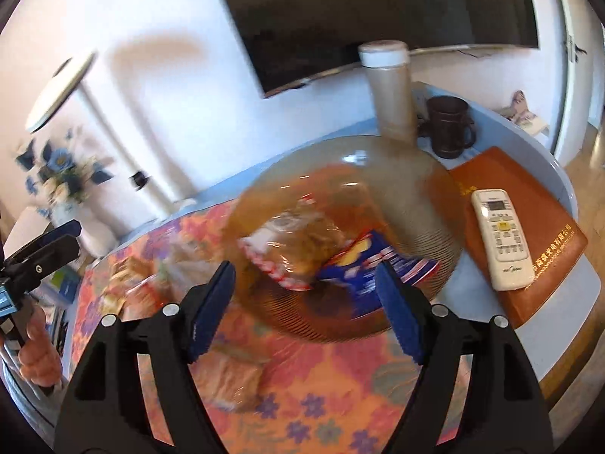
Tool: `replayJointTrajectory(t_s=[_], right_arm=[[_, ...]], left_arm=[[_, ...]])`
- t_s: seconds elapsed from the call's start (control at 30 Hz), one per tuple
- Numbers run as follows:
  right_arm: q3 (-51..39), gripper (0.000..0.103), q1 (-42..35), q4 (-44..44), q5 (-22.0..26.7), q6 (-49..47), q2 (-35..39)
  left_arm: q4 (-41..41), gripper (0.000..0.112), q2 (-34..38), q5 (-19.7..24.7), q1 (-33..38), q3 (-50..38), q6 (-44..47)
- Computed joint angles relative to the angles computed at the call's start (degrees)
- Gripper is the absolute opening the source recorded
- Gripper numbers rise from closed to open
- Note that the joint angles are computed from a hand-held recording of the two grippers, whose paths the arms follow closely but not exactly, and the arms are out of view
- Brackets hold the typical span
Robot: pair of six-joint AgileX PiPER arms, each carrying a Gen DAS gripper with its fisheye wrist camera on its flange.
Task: Organize snacks
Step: 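Move both grippers back over the snacks on the table, then grasp the red caramel biscuit packet with left gripper while right grasps the breadstick bag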
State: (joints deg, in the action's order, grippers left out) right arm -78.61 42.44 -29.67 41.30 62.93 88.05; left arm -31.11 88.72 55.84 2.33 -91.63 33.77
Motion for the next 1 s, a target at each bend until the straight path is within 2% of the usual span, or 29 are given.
replayJointTrajectory(t_s=[0.2, 0.33, 0.4, 0.53, 0.6, 0.67, 0.73, 0.9, 1.0], right_arm=[[-5.2, 0.077, 7.9, -3.3, 5.3, 0.7, 0.8], [-9.2, 0.077, 11.9, -5.2, 7.9, 0.8, 2.6], [-10.0, 0.079, 13.7, -6.2, 8.2, 1.8, 3.7], [-9.1, 0.080, 14.8, -5.1, 7.4, 4.7, 7.4], [-7.4, 0.080, 13.6, -0.4, 4.7, 5.1, 10.0], [-5.6, 0.077, 13.0, 1.6, 2.7, 6.8, 11.7], [-3.7, 0.077, 12.5, 3.2, 1.1, 9.2, 13.1], [-2.7, 0.077, 11.5, 5.1, -0.6, 9.6, 14.7], [-4.8, 0.077, 11.3, 5.2, 0.7, 8.9, 16.7]], left_arm=[[-6.2, 0.094, -8.2, 5.9, 21.0, 5.4, 11.2], [-9.8, 0.096, -7.3, 9.8, 33.5, 4.3, 16.7], [-9.3, 0.097, -6.0, 10.1, 36.9, 5.5, 17.6], [-6.2, 0.096, -1.1, 8.8, 37.1, 10.7, 16.0], [-1.2, 0.095, 1.7, 4.9, 33.2, 14.6, 11.3], [6.1, 0.094, 2.6, -2.7, 27.9, 19.3, 3.7], [10.6, 0.088, 4.3, -6.6, 24.0, 21.0, -2.0], [14.2, 0.081, 5.2, -13.0, 18.0, 24.3, -8.1], [14.6, 0.080, 3.8, -13.9, 17.2, 26.4, -7.6]])
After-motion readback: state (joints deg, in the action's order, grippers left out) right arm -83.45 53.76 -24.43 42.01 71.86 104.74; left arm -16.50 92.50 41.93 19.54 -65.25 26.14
